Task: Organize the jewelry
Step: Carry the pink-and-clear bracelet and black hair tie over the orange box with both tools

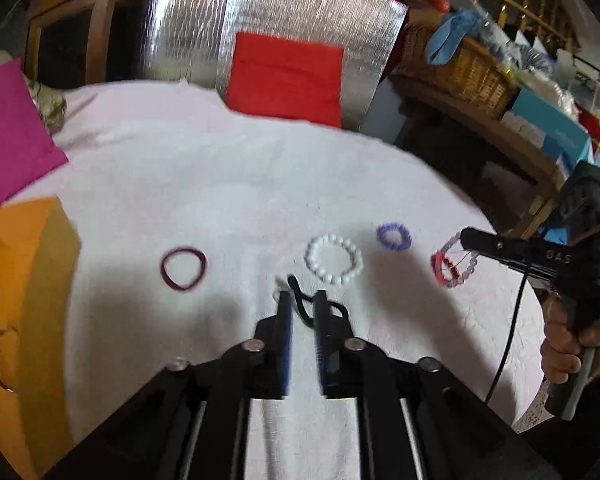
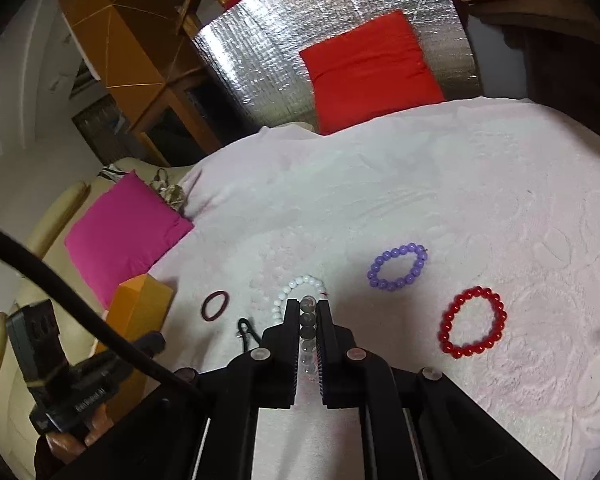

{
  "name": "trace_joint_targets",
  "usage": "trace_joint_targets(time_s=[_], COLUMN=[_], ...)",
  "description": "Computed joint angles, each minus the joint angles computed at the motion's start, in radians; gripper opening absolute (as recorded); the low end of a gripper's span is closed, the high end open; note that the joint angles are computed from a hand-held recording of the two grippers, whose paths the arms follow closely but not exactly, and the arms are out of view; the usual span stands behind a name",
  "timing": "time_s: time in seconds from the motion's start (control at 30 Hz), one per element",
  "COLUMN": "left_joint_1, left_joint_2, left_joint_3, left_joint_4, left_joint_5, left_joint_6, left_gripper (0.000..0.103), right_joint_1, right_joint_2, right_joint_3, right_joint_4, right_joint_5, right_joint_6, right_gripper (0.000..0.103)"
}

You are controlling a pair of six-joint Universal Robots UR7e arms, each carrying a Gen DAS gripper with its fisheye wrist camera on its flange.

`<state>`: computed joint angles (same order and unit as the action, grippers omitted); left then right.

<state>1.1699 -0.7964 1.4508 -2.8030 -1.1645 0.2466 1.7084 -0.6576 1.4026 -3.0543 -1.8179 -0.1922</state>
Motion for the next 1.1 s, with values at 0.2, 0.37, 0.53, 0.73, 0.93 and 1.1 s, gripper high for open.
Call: trace_joint_targets(time_s=[0.2,0.37,0.53,0.73,0.93,1.1], left_joint_1=[-0.02,-0.009,0.006,0.007,0.004,-0.015], left_joint_2=[0.073,0.151,0.189,0.202,0.146,0.067], left_joint_3=[-0.043,-0.132,-0.188,-0.194,-0.139,-0.048], left_joint_4=[-0.039,-0.002,0.026,0.055,0.016,-0.066], left_joint_5=[0.089,0.14,0.147,0.154,0.099,0.073], left_joint_6=[-0.001,-0.014,-0.013,0.027,0.019,0.033], left_gripper=[0.071,0.071,0.048,0.008,0.006,0.006], right_joint_1=[-0.015,-0.014,-0.008,-0.005,0.002,0.011], right_joint_2=[0.01,0.014,0.024,0.027,0.025,0.032], right_joint_3=[-0.018,-0.028,-0.04,-0.04,-0.028,-0.026], right_joint_4=[0.026,0.042,0.066,0.067,0.043,0.015], right_joint_5=[-0.04,-0.043,-0.057,-0.066,-0.058,-0.024], right_joint_6=[0.053,0.049,0.022,0.015,0.004,-0.004], right_gripper=[0.008,0.008,0.008,0.008,0.008,0.008])
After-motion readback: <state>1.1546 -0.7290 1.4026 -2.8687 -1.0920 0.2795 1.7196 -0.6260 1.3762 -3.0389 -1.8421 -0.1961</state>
